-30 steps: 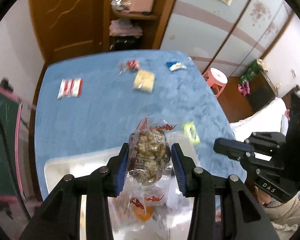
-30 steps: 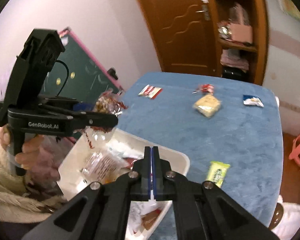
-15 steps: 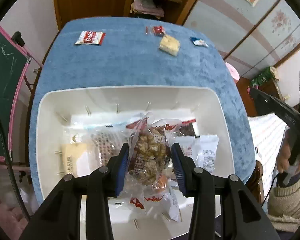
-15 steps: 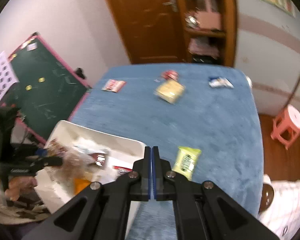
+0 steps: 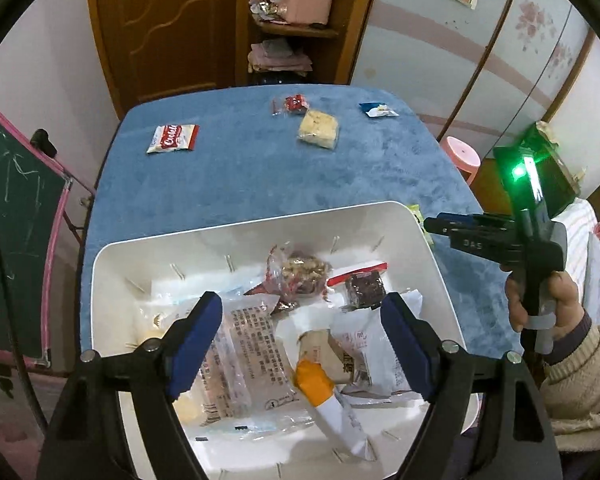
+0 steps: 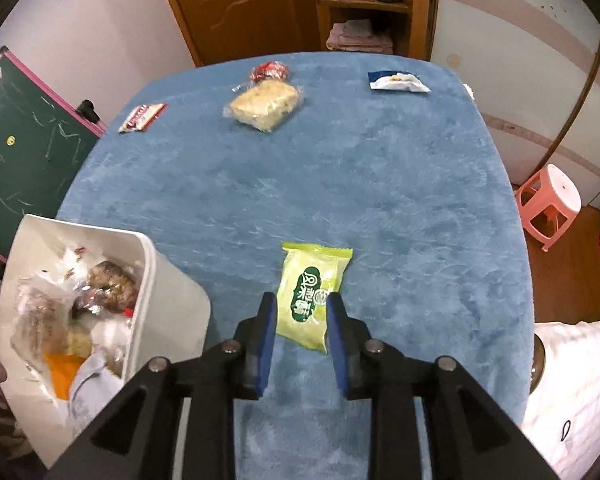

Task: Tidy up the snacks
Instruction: 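Carry the nut pack into the tray with the left tool while the right grasps the green pack, then carry the green pack to the tray with the right tool and release it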

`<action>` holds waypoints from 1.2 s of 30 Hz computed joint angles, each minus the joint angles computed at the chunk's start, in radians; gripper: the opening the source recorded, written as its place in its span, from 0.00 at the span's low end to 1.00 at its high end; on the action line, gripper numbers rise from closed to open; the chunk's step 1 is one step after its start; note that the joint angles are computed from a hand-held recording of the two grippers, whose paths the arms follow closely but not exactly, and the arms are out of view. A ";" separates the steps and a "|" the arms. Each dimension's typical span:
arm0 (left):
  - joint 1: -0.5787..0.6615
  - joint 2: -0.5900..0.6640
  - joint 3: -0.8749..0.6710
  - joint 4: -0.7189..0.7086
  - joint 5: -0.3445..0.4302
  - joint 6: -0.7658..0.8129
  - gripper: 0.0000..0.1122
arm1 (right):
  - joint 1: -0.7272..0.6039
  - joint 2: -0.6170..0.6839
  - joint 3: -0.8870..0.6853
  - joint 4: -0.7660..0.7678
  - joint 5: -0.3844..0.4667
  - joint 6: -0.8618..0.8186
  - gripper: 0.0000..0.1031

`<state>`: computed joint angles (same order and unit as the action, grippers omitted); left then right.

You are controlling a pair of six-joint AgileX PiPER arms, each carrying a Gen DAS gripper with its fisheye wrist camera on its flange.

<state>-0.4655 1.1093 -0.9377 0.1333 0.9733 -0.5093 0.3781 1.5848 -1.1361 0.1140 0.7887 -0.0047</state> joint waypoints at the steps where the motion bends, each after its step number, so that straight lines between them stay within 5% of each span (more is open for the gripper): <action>1: 0.002 0.000 0.002 0.001 -0.002 0.001 0.72 | 0.003 0.011 -0.001 -0.005 -0.006 0.007 0.25; 7: 0.019 0.006 0.008 0.007 -0.003 -0.020 0.72 | 0.019 0.068 -0.009 -0.033 -0.025 0.049 0.26; 13: 0.057 0.015 0.021 0.027 -0.006 -0.039 0.72 | 0.027 0.085 -0.005 -0.048 -0.035 0.075 0.37; 36: 0.078 0.025 0.036 0.038 -0.012 -0.077 0.72 | 0.017 0.001 0.077 0.041 -0.068 0.035 0.36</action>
